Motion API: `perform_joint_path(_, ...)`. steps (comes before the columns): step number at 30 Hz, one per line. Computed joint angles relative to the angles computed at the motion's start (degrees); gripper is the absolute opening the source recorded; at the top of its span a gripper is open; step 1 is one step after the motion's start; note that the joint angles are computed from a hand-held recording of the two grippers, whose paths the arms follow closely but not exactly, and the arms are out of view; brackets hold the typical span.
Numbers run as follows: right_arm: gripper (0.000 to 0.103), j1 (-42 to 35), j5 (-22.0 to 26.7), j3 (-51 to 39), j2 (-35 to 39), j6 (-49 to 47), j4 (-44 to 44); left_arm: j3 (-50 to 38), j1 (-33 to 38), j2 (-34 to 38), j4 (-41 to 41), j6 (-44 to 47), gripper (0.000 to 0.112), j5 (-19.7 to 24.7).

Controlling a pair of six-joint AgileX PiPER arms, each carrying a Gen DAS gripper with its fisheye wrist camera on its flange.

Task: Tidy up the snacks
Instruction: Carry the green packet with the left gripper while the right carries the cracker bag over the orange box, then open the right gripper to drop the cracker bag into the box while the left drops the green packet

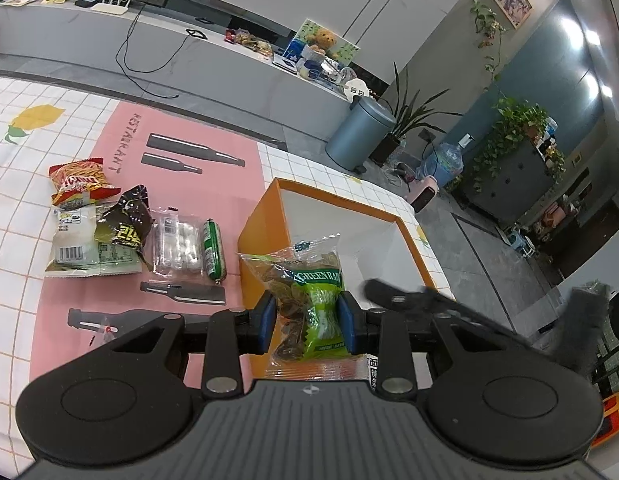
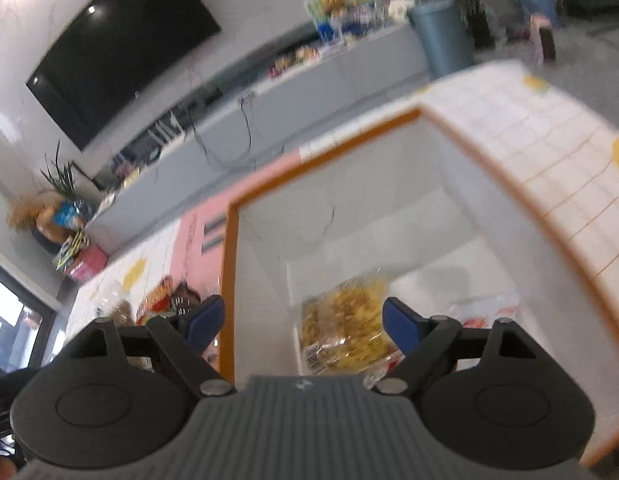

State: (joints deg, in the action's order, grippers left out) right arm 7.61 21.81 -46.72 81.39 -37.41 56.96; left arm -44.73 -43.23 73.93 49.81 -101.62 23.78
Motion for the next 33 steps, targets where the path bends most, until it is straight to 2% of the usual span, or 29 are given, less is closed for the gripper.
perform_joint_path(2,0.088,-1.0,-1.5,1.8,-4.3,0.0,-3.4,-1.2,-0.1,1.1,-0.7,0.7,0.036,-0.2)
perform_joint_path(6,0.089,-8.3,0.1,4.9,-9.8,-7.4,-0.9,-4.9,-1.0,4.5,-1.9,1.8,0.036,-0.1)
perform_joint_path(8,0.089,-13.6,2.4,5.9,-10.9,-9.6,1.9,-7.7,-1.6,7.3,-2.8,2.0,0.036,0.4)
perform_joint_path(10,0.089,-19.7,7.0,6.7,-11.5,-13.1,5.9,-10.4,-2.0,10.1,-3.6,2.5,0.036,0.4)
perform_joint_path(13,0.089,-23.7,9.3,7.6,-11.6,-15.5,7.8,-14.8,-2.4,14.9,-5.4,4.4,0.036,-0.1)
perform_joint_path(18,0.089,-25.1,9.0,7.1,-11.2,-14.4,6.9,-23.4,-2.7,23.0,-13.2,13.3,0.036,0.7)
perform_joint_path(21,0.089,-26.6,9.4,7.6,-11.6,-14.5,6.9,-29.5,-3.1,28.1,-17.6,20.8,0.036,4.2)
perform_joint_path(25,0.089,-24.8,6.7,6.9,-10.9,-9.7,3.0,-36.4,-2.5,34.1,-24.3,29.7,0.036,7.9)
perform_joint_path(29,0.089,-24.5,7.0,6.7,-10.5,-10.3,3.1,-42.0,-2.4,38.7,-27.9,34.1,0.036,11.5)
perform_joint_path(33,0.089,-22.7,5.9,6.6,-10.2,-9.4,0.8,-43.6,-1.9,40.6,-28.4,34.9,0.036,11.9)
